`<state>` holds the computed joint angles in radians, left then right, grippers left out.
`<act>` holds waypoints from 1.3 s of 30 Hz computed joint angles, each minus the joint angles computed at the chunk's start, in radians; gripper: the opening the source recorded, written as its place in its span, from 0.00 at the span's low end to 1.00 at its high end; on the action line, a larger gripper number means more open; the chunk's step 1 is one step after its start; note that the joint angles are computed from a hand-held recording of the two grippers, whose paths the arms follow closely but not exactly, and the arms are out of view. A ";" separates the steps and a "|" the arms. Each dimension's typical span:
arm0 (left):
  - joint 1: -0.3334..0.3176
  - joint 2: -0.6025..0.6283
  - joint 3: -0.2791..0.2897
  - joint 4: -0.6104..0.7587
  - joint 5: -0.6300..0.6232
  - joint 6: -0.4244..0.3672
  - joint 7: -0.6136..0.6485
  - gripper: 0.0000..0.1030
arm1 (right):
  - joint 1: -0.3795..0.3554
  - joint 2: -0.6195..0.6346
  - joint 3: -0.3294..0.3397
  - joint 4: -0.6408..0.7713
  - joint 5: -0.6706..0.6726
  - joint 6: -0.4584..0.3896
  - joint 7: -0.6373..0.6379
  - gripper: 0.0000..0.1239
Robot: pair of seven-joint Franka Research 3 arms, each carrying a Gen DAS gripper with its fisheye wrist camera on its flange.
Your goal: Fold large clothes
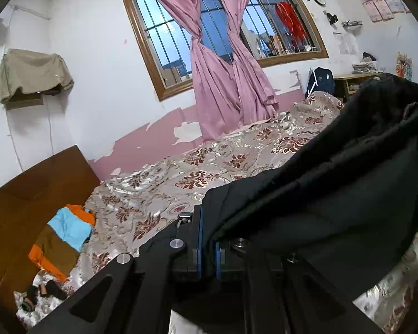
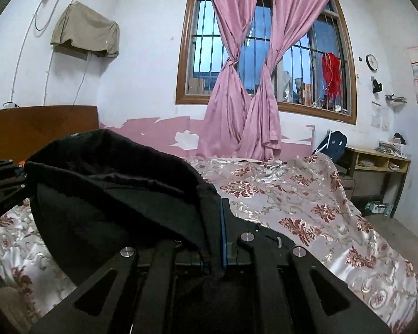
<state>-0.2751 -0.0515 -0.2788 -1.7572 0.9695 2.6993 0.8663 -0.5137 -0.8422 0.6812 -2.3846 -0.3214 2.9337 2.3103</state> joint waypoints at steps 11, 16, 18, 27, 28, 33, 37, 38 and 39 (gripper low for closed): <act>-0.128 0.473 0.060 0.537 -0.140 -0.180 0.211 0.06 | -0.318 0.419 0.206 0.297 -0.170 -0.040 0.060 0.06; -0.172 0.621 0.100 0.703 -0.240 -0.230 0.274 0.07 | -0.468 0.576 0.363 0.410 -0.348 -0.117 0.162 0.06; -0.187 0.680 0.116 0.776 -0.283 -0.261 0.305 0.09 | -0.501 0.638 0.411 0.441 -0.414 -0.154 0.217 0.07; -0.158 0.633 0.137 0.675 -0.467 -0.148 0.346 0.50 | -0.464 0.770 0.414 0.472 -0.551 -0.214 0.308 0.15; -0.152 0.618 0.138 0.652 -0.476 -0.119 0.340 0.68 | -0.454 0.753 0.395 0.463 -0.544 -0.208 0.317 0.23; -0.104 0.525 0.104 0.509 -0.535 0.010 0.352 0.80 | -0.354 0.655 0.233 0.386 -0.416 -0.108 0.309 0.48; -0.091 0.433 0.106 0.361 -0.536 0.086 0.336 0.85 | -0.297 0.544 0.145 0.292 -0.432 -0.043 0.374 0.69; -0.088 0.416 0.105 0.331 -0.533 0.098 0.330 0.86 | -0.298 0.508 0.135 0.267 -0.462 -0.019 0.412 0.72; -0.076 0.388 0.093 0.282 -0.546 0.113 0.337 0.86 | -0.296 0.475 0.126 0.248 -0.487 -0.008 0.442 0.74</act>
